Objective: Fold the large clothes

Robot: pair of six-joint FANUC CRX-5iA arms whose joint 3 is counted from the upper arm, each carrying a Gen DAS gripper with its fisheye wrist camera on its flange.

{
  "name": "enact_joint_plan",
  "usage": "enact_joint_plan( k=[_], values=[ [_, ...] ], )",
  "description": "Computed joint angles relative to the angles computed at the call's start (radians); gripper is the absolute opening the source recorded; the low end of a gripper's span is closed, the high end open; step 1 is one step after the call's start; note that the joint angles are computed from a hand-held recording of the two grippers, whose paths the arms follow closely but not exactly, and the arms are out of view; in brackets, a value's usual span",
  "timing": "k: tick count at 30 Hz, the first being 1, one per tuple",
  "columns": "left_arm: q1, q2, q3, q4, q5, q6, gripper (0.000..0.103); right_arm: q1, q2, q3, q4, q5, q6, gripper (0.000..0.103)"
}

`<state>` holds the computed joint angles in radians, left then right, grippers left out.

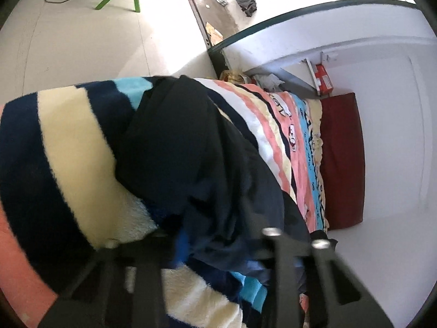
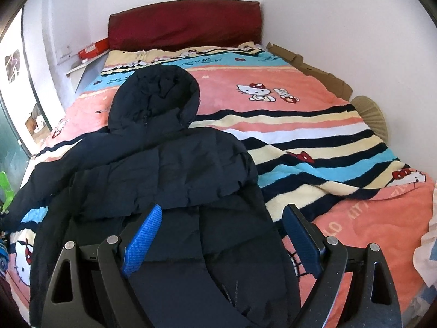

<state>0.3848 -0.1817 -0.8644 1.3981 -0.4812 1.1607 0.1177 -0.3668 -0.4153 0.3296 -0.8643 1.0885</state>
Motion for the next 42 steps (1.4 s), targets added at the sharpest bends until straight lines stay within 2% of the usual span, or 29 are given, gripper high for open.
enact_joint_plan(
  k=[2,7,10,21,29,33,37,42],
  values=[
    [0.011,-0.010,0.016,-0.072,-0.003,0.030,0.015,-0.014,0.000,0.000,-0.012,0.003,0.010,0.089],
    [0.014,-0.039,0.075,-0.237,-0.022,0.115,0.012,-0.051,-0.002,0.001,-0.047,0.011,0.036,0.089],
    [-0.005,-0.053,0.121,-0.294,-0.033,0.125,0.011,-0.074,-0.005,0.002,-0.070,0.018,0.058,0.089],
    [-0.254,-0.026,0.380,-0.388,-0.012,0.129,0.011,-0.218,-0.011,0.026,-0.233,0.045,0.189,0.089],
    [-0.498,0.115,0.617,-0.527,-0.014,0.202,0.011,-0.393,0.025,0.082,-0.400,0.049,0.331,0.089],
    [-0.616,0.245,0.788,-0.653,-0.045,0.282,0.011,-0.467,0.049,0.110,-0.462,0.046,0.399,0.089],
    [-0.720,0.393,0.977,-0.800,-0.109,0.386,0.011,-0.536,0.079,0.136,-0.519,0.043,0.455,0.089],
    [-0.815,0.552,1.154,-0.940,-0.204,0.490,0.011,-0.604,0.121,0.159,-0.576,0.031,0.507,0.089]
  ],
)
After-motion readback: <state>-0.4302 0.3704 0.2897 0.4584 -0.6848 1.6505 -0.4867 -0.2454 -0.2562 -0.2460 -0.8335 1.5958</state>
